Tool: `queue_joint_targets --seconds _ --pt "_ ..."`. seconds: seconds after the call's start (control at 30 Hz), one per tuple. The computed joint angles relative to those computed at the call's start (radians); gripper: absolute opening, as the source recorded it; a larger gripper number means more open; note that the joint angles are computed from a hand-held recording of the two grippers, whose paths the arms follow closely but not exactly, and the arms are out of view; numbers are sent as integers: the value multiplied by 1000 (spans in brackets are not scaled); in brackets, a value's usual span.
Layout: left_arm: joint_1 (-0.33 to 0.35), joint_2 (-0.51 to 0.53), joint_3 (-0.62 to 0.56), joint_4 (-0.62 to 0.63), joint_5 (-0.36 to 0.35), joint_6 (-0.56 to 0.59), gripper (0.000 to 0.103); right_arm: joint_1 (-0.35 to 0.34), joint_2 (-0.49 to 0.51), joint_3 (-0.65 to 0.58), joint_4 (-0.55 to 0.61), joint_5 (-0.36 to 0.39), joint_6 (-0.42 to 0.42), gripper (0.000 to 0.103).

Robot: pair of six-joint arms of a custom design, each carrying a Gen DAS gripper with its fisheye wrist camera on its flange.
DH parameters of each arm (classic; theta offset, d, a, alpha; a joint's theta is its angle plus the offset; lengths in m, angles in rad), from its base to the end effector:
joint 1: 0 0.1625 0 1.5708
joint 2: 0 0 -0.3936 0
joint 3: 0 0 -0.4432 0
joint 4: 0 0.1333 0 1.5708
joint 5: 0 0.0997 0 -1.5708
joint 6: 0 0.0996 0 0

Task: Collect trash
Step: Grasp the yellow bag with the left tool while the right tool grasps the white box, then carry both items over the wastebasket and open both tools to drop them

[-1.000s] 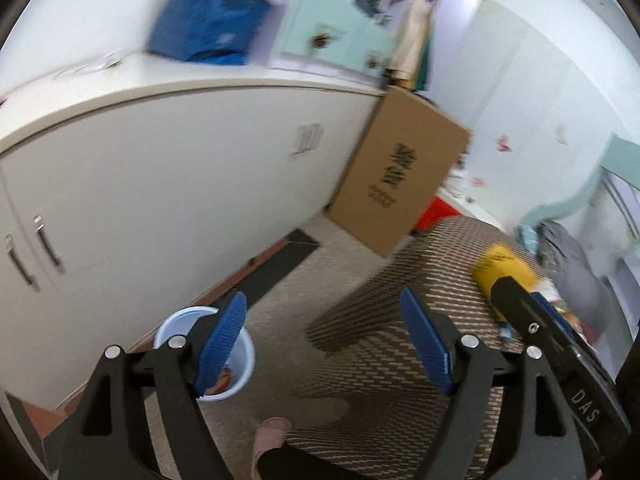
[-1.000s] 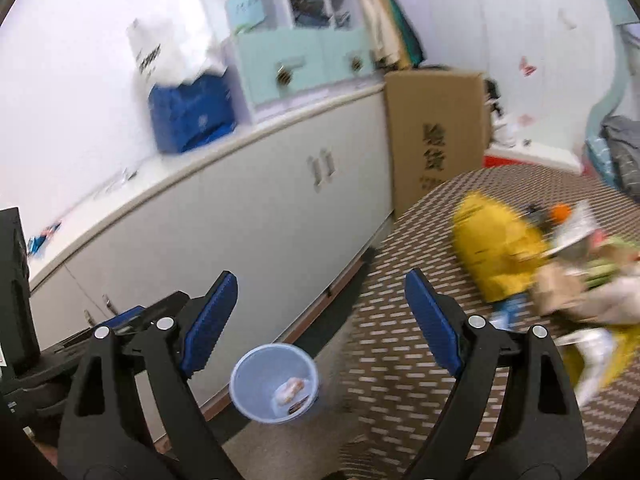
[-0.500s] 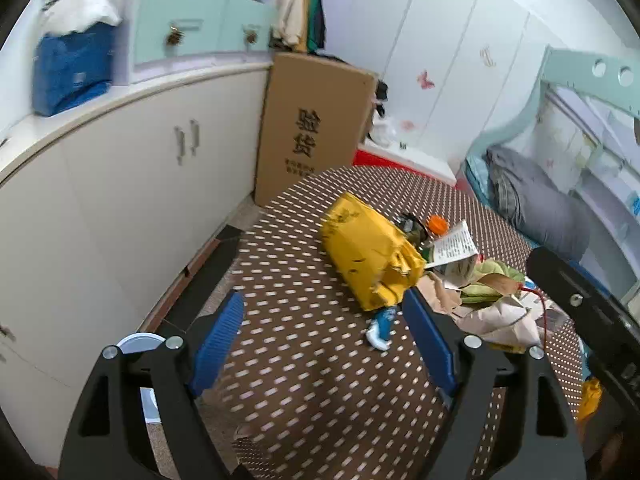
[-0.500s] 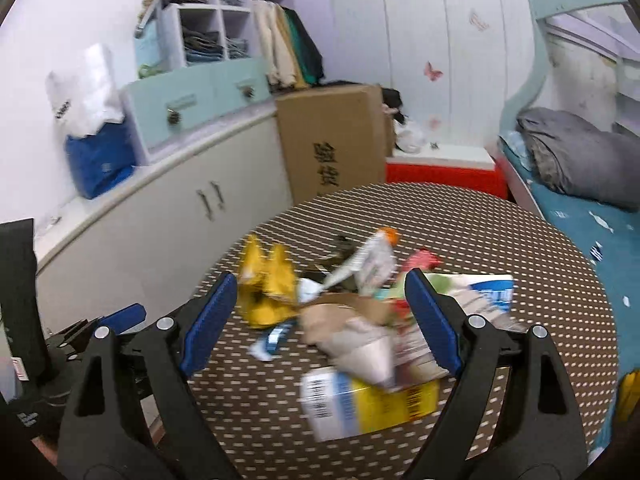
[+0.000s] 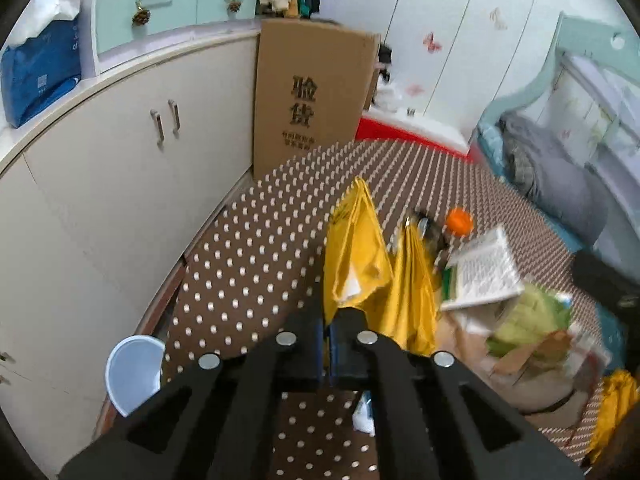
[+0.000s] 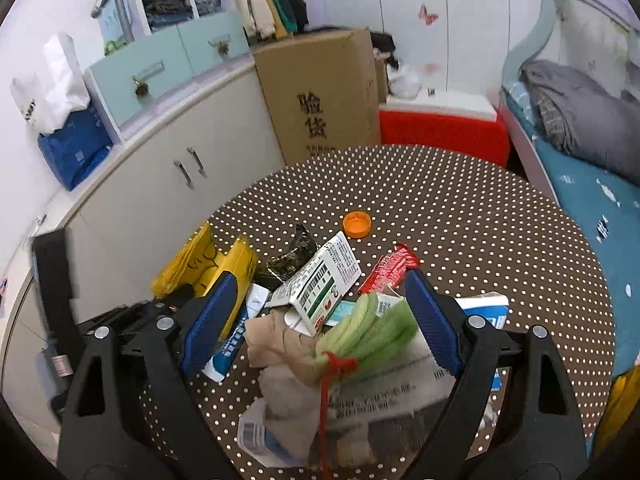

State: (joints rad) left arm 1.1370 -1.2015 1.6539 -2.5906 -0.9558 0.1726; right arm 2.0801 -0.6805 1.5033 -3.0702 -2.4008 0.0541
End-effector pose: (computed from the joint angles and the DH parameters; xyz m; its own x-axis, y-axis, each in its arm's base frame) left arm -0.1079 -0.6868 0.3208 -0.7976 0.1924 -0.5716 0.4989 0.7432 -0.4459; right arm 0.4068 -0.6058 0.0953 -0.8339 0.1111 0.5407 -0.3356 0.6757 -0.6563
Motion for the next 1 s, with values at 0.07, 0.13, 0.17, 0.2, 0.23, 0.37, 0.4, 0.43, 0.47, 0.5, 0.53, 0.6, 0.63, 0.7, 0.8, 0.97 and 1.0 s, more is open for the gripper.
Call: queue_joint_targets --seconds 0.07,0.13,0.17,0.2,0.23,0.37,0.4,0.43,0.47,0.5,0.53,0.6,0.63,0.7,0.8,0.97,1.0 --pt "-14 -4 16 -99 25 48 2 -9 5 -35 72 6 30 84" --pt "-18 -6 14 -127 20 63 2 -24 19 -85 181 18 71 84" --pt "-18 -7 11 -122 17 62 2 -36 25 -110 242 37 99 84" --pt "-19 -7 9 -120 17 63 2 -43 36 -132 288 39 121 79" --pt "-19 -6 6 -118 18 65 2 -48 51 -153 317 35 126 71" --pt "-15 -4 -2 -104 15 60 2 -74 68 -187 432 67 200 41" --pt "-13 -8 -2 -95 5 57 2 -75 71 -187 429 70 194 36" --pt "-11 -11 -1 -88 -1 55 2 -72 75 -188 420 60 180 33" --pt "-10 -15 3 -87 -6 56 2 -62 81 -186 394 32 160 30" --pt "-9 -20 5 -86 -11 56 2 -56 84 -186 375 18 144 28" --pt "-8 -28 7 -81 -22 53 2 -45 87 -181 346 -1 123 28" --pt "-4 -42 13 -76 -40 46 2 -31 80 -165 292 -11 91 26" --pt "-2 -52 18 -78 -47 45 2 -22 79 -157 264 -18 78 26" --pt "-3 -74 32 -92 -53 49 2 -7 78 -151 218 -35 52 25" --pt "-2 -113 53 -101 -67 47 2 21 72 -136 146 -49 9 25" --pt "7 -187 96 -126 -73 43 2 73 103 -159 82 -16 -59 25" --pt "15 -209 107 -131 -75 42 2 82 116 -172 81 1 -68 25"
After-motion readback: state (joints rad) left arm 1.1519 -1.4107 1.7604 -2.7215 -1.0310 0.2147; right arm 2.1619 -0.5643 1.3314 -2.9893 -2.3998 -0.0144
